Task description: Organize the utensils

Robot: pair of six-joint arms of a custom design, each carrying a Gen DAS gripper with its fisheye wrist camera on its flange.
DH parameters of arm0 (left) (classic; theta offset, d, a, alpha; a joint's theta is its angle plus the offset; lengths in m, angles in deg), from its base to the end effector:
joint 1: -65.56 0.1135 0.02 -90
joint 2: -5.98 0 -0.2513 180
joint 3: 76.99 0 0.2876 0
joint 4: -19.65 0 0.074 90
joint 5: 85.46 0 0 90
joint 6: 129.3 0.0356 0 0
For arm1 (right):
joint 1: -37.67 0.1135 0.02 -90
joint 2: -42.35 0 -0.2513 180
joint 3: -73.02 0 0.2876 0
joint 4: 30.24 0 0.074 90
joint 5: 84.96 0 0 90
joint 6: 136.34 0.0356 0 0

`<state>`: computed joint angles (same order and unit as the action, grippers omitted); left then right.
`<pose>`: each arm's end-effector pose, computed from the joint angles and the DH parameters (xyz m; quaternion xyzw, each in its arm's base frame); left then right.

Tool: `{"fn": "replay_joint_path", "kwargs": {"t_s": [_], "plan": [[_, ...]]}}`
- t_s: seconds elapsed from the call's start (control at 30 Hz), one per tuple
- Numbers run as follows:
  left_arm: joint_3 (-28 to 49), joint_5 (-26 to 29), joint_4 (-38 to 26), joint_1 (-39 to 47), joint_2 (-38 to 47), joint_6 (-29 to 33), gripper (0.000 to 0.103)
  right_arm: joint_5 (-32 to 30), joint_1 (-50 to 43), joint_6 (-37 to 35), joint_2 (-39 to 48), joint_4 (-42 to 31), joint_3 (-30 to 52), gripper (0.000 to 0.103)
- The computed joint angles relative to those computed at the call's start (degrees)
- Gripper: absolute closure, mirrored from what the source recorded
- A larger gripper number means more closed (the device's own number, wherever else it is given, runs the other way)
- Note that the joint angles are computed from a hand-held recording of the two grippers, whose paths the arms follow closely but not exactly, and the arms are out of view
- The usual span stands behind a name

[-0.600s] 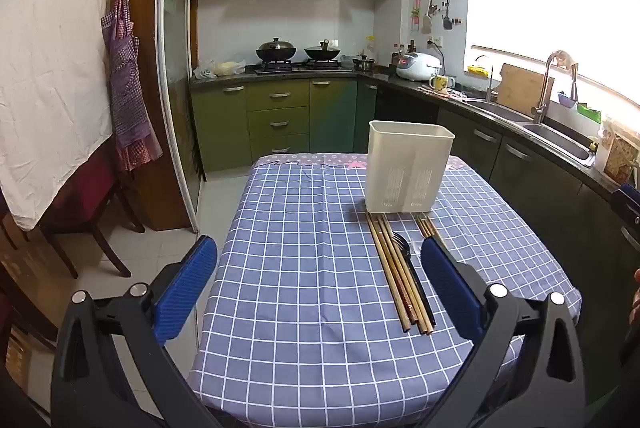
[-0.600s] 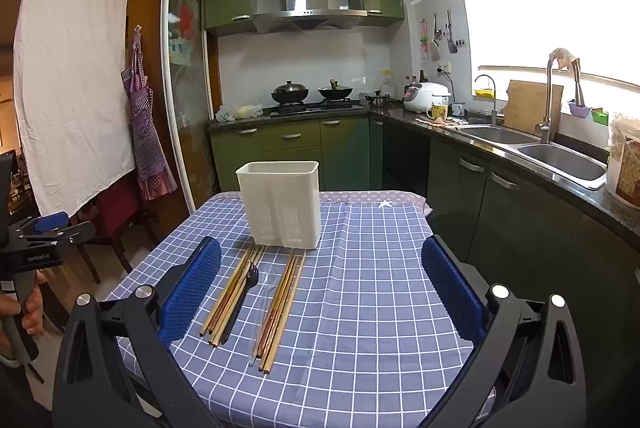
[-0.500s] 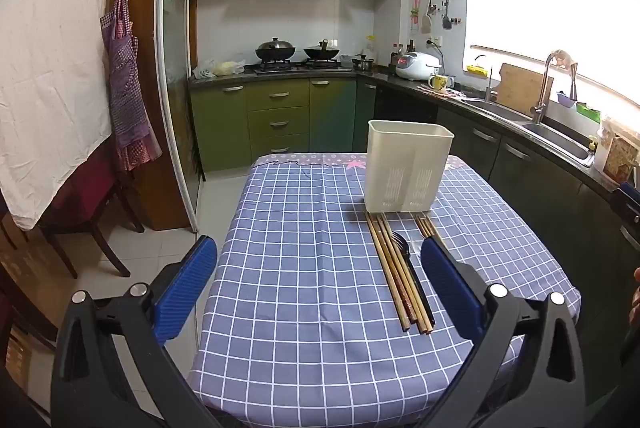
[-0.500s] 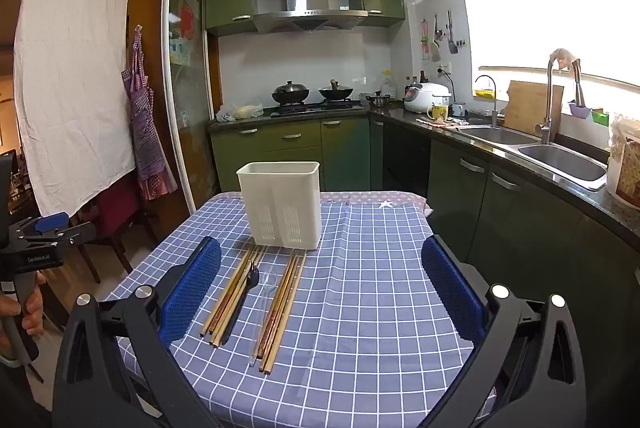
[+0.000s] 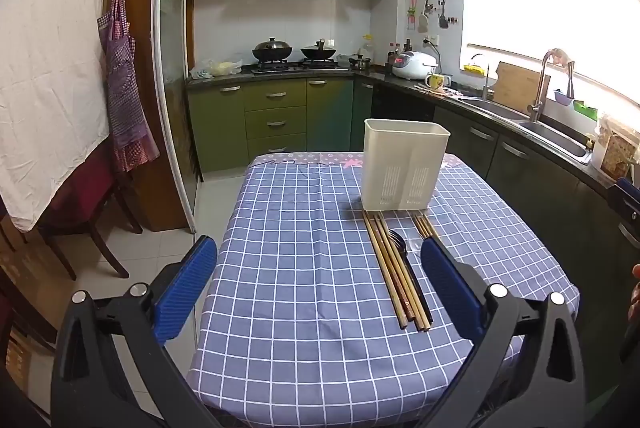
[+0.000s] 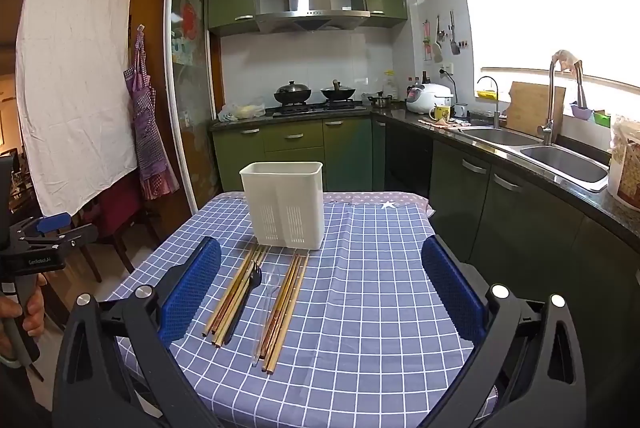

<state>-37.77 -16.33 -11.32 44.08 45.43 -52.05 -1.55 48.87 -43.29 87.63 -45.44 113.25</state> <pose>0.1957 -0.0634 0.2165 -0.0234 0.8611 0.0087 0.5078 0.2270 0.0491 0.2289 -0.0910 0.8146 0.1176 0.5606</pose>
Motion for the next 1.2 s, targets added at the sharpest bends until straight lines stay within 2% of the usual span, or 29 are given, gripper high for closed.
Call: {"fn": "replay_joint_path", "kwargs": {"t_s": [0.63,0.73,1.2], "plan": [[-0.1,-0.2,-0.4,-0.9,0.0,-0.1,0.006,3.6,3.9,1.3,-2.5,-3.8,1.1,0.004],[-0.3,0.1,-0.2,-0.6,0.0,0.0,0.006,2.4,2.6,0.9,0.9,0.3,0.4,0.004],[-0.9,0.1,0.6,-0.7,0.4,-0.4,0.006,2.0,2.4,0.8,1.9,1.6,0.0,0.004]]}}
